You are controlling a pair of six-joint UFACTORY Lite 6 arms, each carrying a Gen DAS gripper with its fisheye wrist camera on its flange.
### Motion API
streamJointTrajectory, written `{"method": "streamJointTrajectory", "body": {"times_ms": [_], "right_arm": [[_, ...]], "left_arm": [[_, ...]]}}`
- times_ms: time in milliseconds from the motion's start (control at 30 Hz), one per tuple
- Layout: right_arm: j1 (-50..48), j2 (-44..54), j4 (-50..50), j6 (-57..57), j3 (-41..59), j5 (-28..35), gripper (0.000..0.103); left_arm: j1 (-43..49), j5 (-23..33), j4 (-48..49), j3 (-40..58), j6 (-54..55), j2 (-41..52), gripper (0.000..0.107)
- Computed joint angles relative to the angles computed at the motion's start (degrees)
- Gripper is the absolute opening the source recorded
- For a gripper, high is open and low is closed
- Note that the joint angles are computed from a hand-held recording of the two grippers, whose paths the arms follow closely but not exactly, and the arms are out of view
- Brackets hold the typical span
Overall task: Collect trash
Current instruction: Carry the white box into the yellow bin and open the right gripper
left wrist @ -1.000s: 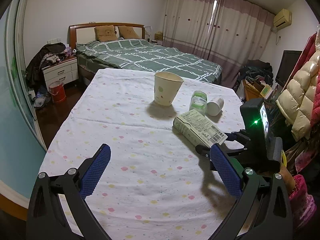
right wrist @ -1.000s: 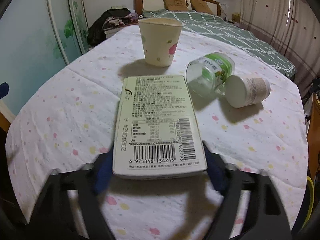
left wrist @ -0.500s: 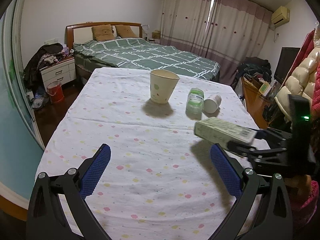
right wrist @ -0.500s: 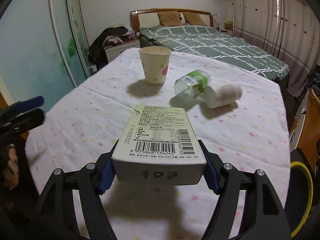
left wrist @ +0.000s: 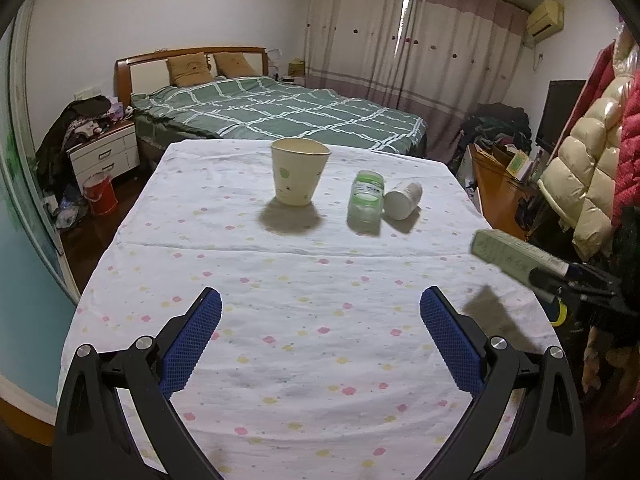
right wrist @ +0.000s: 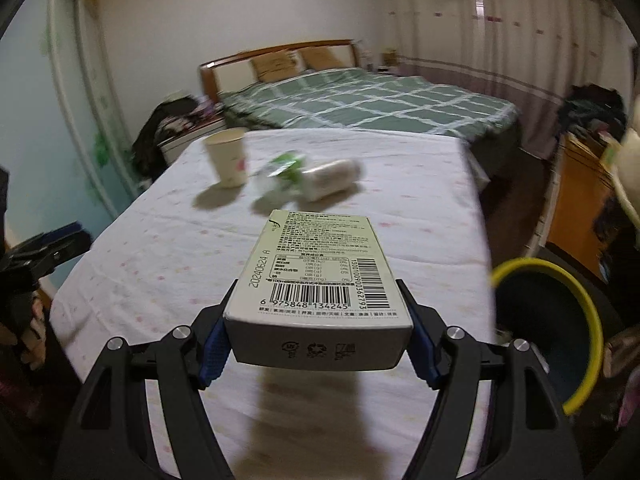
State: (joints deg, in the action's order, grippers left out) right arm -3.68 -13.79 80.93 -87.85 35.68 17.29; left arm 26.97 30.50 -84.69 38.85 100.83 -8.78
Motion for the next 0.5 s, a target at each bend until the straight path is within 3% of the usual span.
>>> {"method": "streamJointTrajectory", "body": {"times_ms": [267,500], "right_arm": [[-18.0,3.8,7.7,-11.5,0.1,3.1,0.069],[-27.1,14.8,17.0,-22.7,5.3,2.0,0.069]], "left_arm": [[-5.0,-2.9,1.7,-0.2,-2.7,-1.9,0.098],[-10.5,-5.8,2.1,0.7,-4.5,-1.5,0.098]]}}
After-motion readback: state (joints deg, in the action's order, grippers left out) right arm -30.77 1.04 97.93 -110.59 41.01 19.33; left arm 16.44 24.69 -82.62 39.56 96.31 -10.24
